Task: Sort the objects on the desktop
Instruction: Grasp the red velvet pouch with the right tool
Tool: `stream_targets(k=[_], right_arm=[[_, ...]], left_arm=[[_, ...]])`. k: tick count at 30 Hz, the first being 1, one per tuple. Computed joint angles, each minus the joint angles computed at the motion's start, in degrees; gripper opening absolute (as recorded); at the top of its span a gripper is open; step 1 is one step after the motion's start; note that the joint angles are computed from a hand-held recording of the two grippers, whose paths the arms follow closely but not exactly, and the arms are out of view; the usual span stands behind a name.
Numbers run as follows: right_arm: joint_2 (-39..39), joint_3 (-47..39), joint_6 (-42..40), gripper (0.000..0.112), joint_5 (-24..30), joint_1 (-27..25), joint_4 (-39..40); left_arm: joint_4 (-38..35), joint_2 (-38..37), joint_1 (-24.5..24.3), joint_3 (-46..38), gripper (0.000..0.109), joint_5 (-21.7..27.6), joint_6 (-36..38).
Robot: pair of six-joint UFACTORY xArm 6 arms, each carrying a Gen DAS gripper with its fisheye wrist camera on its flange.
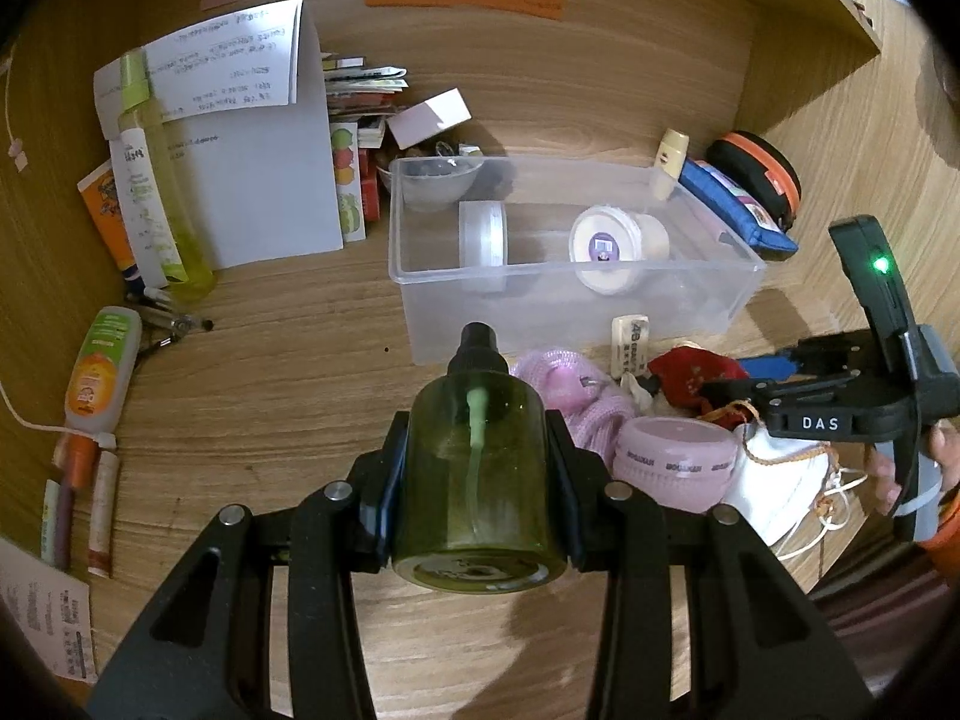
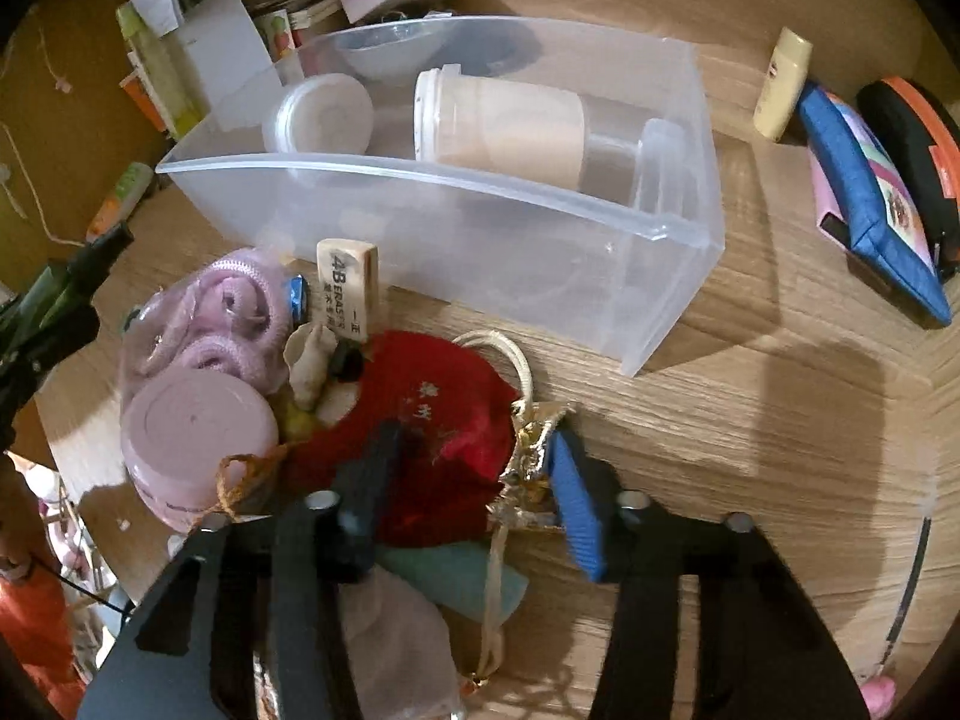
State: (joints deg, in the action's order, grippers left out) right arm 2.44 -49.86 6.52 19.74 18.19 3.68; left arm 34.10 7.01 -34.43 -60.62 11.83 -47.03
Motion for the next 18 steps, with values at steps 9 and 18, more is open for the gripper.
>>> stream_targets(k=[9, 18], right_arm=[[-7.0, 7.3, 4.4, 0.018, -9.9, -0.8, -1.3], [-14.5, 10.1, -2.6, 0.018, -14.8, -1.2, 8.3]], left_arm=[[6.1, 0.3, 0.0, -2.0, 0.041, 2.1, -5.1], [9.0, 0.6, 0.0, -4.3, 0.041, 2.9, -8.9]])
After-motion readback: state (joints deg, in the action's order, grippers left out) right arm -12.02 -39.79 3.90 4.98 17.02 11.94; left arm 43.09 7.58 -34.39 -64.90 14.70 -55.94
